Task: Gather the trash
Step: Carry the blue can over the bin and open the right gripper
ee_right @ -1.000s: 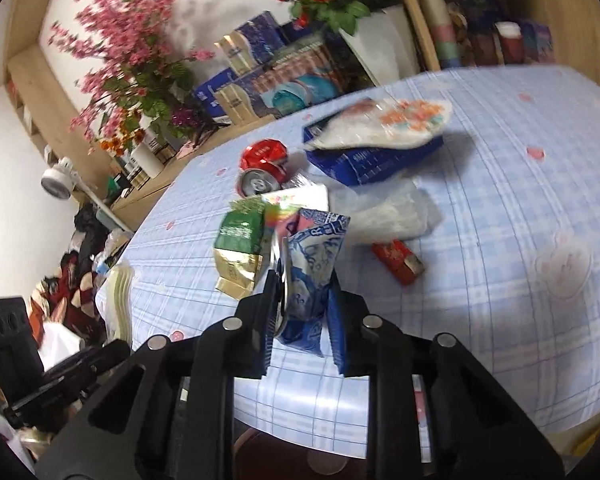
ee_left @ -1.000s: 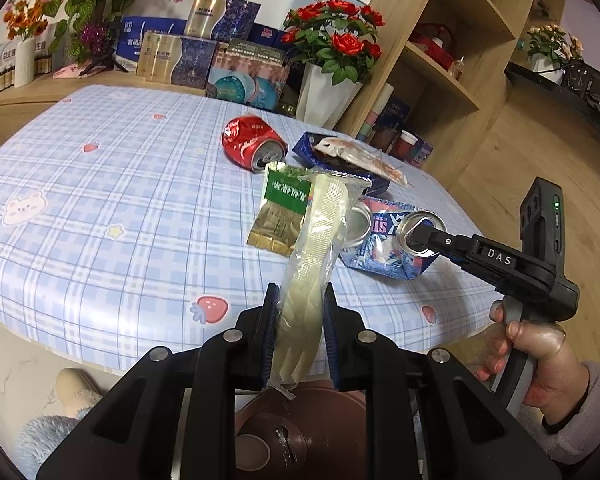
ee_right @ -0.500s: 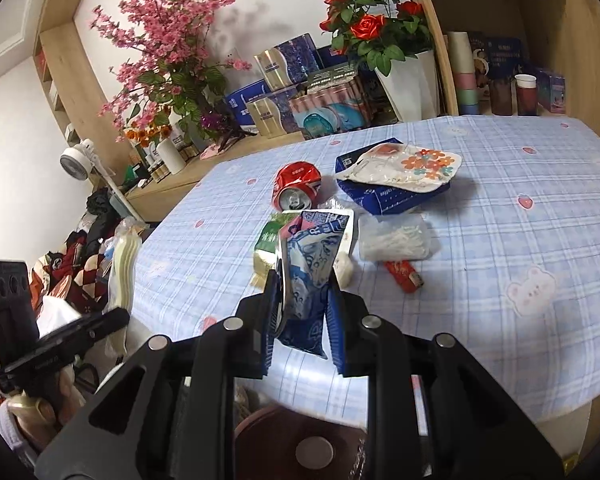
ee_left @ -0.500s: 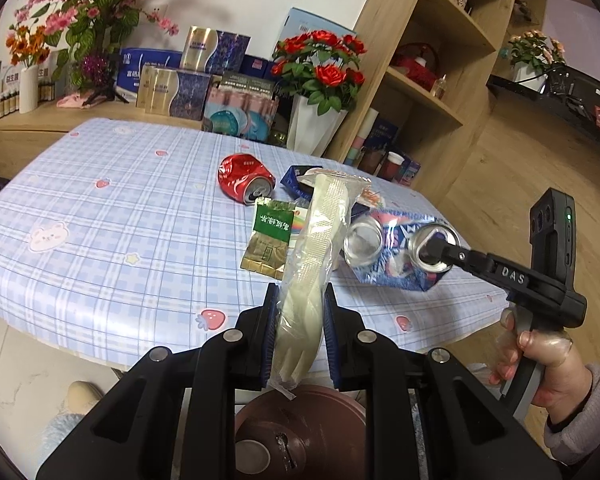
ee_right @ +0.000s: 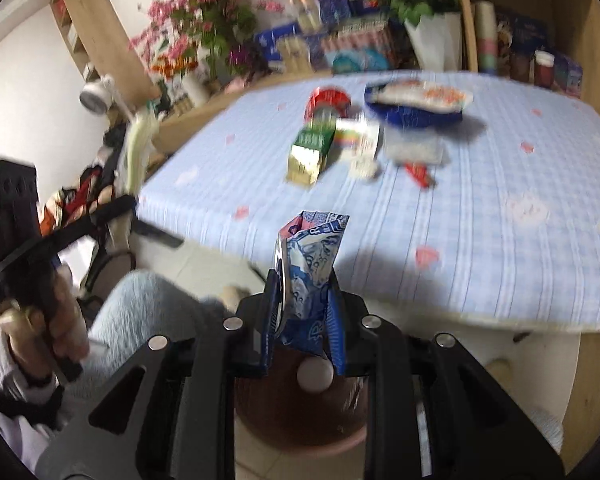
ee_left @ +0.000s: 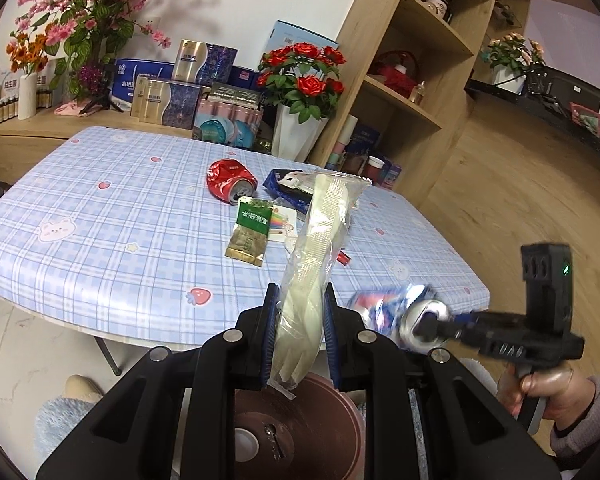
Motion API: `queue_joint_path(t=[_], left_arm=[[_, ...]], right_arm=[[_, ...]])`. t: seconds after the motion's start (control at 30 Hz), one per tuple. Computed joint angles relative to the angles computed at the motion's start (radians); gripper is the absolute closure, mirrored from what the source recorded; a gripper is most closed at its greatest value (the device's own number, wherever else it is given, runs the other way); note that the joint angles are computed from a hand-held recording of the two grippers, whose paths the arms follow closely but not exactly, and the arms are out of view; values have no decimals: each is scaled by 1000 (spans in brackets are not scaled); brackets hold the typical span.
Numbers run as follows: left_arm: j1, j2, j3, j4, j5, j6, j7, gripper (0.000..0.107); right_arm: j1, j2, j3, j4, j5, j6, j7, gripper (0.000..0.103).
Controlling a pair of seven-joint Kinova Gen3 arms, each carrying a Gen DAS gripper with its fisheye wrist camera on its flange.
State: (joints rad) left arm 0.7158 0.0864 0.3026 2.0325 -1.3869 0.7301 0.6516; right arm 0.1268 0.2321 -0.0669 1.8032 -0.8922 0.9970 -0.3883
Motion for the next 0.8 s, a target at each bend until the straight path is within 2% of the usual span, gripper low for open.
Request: queue_joint_path(t=[0.13, 0.23, 0.27, 0.4, 0.43, 0.5, 0.6, 0.8], left_arm=[[9, -1, 6, 8, -13, 1, 23, 87], [12, -2, 9, 14, -14, 0, 28, 87], [12, -4, 8, 18, -18, -5, 33, 87], [9, -6, 9, 28, -28, -19, 44, 87], [7, -5, 9, 28, -30, -23, 44, 87], [4, -3, 9, 31, -34, -38, 45, 87], [-2, 1, 5, 37, -40, -65, 42, 87], [0, 30, -7, 35, -32, -107, 44, 87]], right_arm=[[-31, 23, 2, 5, 86, 10, -73, 78], [-40, 42, -8, 5, 109, 14, -107, 74], [-39, 46, -12, 5, 106, 16, -112, 71], [-19, 39, -28, 15, 53, 10, -76, 47], [-17, 30, -29, 21, 36, -8, -61, 42], [-12, -7, -27, 52, -11, -71, -22, 21], [-17, -45, -18, 72, -67, -146, 13, 8], [-58, -77, -3, 37, -60, -273, -38, 6]])
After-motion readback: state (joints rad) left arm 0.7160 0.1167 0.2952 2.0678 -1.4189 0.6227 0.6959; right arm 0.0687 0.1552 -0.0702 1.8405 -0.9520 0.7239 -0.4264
